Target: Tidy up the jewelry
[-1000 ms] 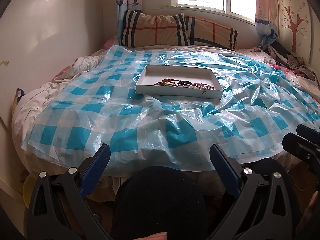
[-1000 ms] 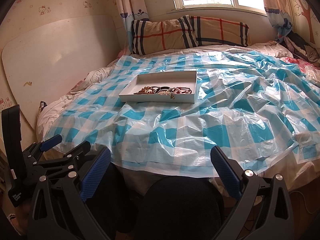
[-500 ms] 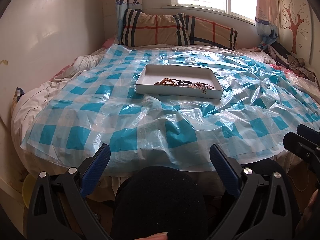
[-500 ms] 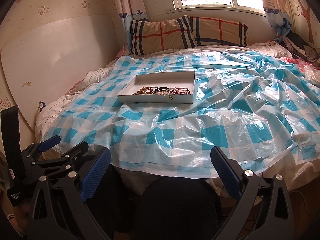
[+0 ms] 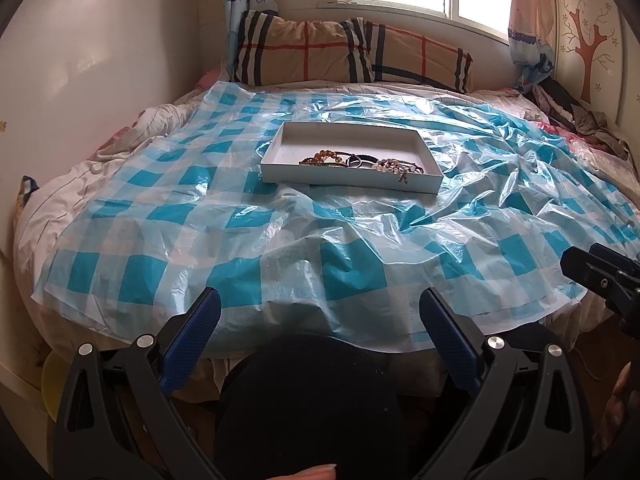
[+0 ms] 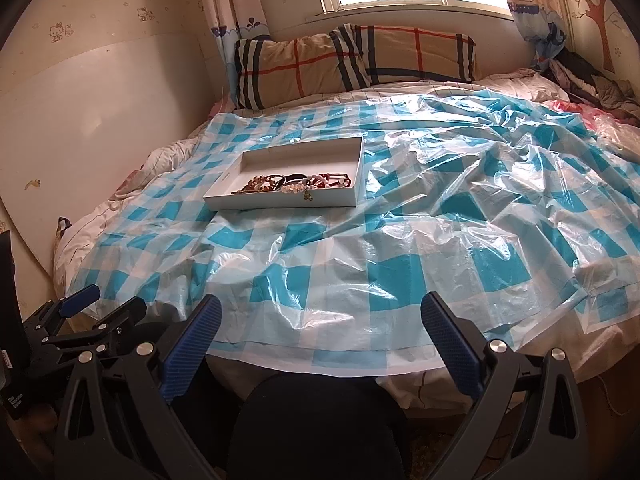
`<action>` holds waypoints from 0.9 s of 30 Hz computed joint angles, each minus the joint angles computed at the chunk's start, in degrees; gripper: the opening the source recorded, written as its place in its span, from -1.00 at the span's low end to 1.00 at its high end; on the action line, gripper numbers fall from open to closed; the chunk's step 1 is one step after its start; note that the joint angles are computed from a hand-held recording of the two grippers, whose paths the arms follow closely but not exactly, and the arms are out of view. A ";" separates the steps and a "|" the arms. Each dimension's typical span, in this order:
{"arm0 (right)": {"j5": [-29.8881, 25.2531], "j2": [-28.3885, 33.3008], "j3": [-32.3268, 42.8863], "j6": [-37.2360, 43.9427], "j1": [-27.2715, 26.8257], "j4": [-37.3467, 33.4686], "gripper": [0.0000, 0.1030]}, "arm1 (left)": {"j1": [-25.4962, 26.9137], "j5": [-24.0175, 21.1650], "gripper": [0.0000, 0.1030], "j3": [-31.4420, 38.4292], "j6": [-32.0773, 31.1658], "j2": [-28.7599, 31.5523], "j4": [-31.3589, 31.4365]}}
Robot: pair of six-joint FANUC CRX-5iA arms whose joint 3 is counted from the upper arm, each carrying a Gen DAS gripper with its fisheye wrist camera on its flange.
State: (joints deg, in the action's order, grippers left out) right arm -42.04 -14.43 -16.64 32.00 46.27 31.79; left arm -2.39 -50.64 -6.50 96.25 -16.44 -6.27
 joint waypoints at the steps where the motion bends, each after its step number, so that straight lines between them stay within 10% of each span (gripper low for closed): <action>1: -0.06 0.29 0.38 0.37 -0.07 -0.22 0.86 | 0.13 0.08 0.86 -0.02 -0.18 0.05 0.15; 27: -0.88 0.56 1.75 2.16 1.98 -0.14 0.86 | 1.31 3.19 0.86 -1.45 -2.83 -2.67 3.27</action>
